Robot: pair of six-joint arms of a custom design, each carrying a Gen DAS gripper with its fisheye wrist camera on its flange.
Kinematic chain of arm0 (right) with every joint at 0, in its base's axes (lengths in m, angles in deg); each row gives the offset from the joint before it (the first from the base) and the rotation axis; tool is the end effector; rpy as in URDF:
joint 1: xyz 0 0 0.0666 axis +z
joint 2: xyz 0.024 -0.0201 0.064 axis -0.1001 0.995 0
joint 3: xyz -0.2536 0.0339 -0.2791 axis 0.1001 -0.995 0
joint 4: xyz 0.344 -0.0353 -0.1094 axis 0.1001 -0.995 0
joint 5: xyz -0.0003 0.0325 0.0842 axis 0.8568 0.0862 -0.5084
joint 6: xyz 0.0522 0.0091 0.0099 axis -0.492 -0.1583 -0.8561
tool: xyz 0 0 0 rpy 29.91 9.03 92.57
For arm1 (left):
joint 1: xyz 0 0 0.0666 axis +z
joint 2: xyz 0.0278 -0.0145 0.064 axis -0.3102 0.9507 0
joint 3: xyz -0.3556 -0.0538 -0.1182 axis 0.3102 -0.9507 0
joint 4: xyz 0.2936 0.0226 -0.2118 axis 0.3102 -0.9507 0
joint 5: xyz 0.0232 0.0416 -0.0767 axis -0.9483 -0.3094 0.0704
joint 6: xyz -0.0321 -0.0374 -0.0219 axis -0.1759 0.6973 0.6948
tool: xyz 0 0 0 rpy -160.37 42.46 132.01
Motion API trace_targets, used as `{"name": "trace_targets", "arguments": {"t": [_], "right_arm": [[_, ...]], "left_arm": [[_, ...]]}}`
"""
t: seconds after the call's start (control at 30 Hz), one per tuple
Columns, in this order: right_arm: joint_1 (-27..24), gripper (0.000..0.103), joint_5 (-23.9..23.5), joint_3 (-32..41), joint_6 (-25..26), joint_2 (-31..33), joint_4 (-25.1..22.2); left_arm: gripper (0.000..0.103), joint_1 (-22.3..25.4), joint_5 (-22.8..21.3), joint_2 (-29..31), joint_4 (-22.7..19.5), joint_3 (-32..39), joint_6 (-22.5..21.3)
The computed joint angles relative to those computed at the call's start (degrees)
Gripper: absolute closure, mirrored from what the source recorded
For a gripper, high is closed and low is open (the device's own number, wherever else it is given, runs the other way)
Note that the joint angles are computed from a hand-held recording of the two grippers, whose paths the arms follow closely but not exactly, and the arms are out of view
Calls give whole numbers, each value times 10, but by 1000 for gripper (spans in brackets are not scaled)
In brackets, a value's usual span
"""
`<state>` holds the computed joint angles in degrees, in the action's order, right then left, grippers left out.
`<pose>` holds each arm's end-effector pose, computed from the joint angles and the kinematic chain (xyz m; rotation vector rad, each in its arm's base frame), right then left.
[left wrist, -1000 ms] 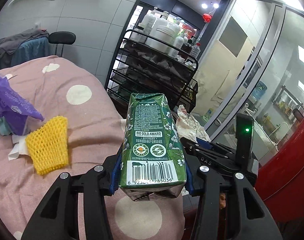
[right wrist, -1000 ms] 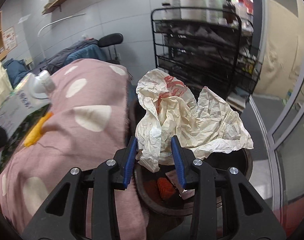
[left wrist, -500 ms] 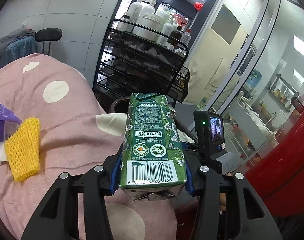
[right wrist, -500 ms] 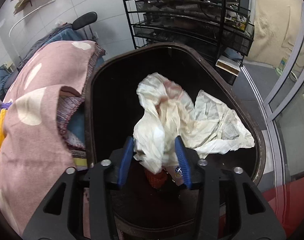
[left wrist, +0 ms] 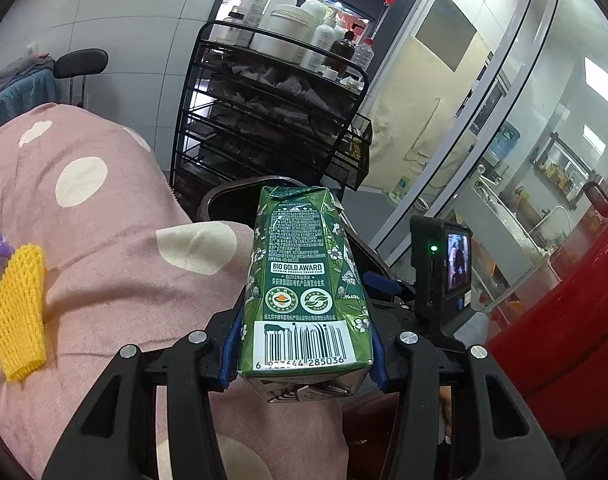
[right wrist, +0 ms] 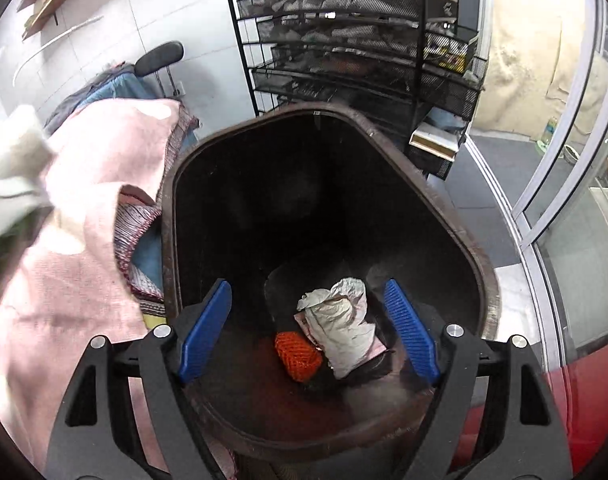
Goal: Collect trash
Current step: 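Lower the green carton into the bin and open the left tool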
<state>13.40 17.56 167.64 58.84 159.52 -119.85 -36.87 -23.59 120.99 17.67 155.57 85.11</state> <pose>0.5453 0.1814 0.3324 0.1847 2.4532 0.0806 0.5055 -0.1869 0.4121 0.3895 2.3017 -0.6990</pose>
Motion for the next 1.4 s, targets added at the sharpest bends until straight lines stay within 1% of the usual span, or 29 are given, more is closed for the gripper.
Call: {"name": "trace_targets", "arguments": {"t": [0.27,0.53,0.67,0.9,1.13,1.17,1.23,1.27,1.3,1.4], "right_arm": [[5,19,27,-58,-10,-58,33],[-2,18,42,-107,-35,-108,44],[-7,18,43,-127,-49,-126,47],[-12,17,48,-148,-58,-144,47],[-14,16,49,-158,-64,-151,48],[-14,16,49,-158,-65,-152,48],[-13,15,50,-160,-66,-153,47],[-13,15,51,-162,-66,-154,48],[-13,15,52,-162,-67,-154,47],[-14,15,51,-161,-69,-152,47]], "left_arm": [[54,-14,8,60,-63,78,-18],[54,-31,7,127,-132,166,-32],[54,-41,-2,164,-171,215,-40],[54,-52,-10,206,-215,274,-45],[54,-57,-33,241,-260,324,-52],[52,-57,-33,247,-265,332,-51],[43,-55,-27,248,-266,335,-52],[35,-55,-28,246,-261,331,-52],[30,-55,-30,241,-253,324,-53],[24,-56,-35,229,-235,307,-59]]}}
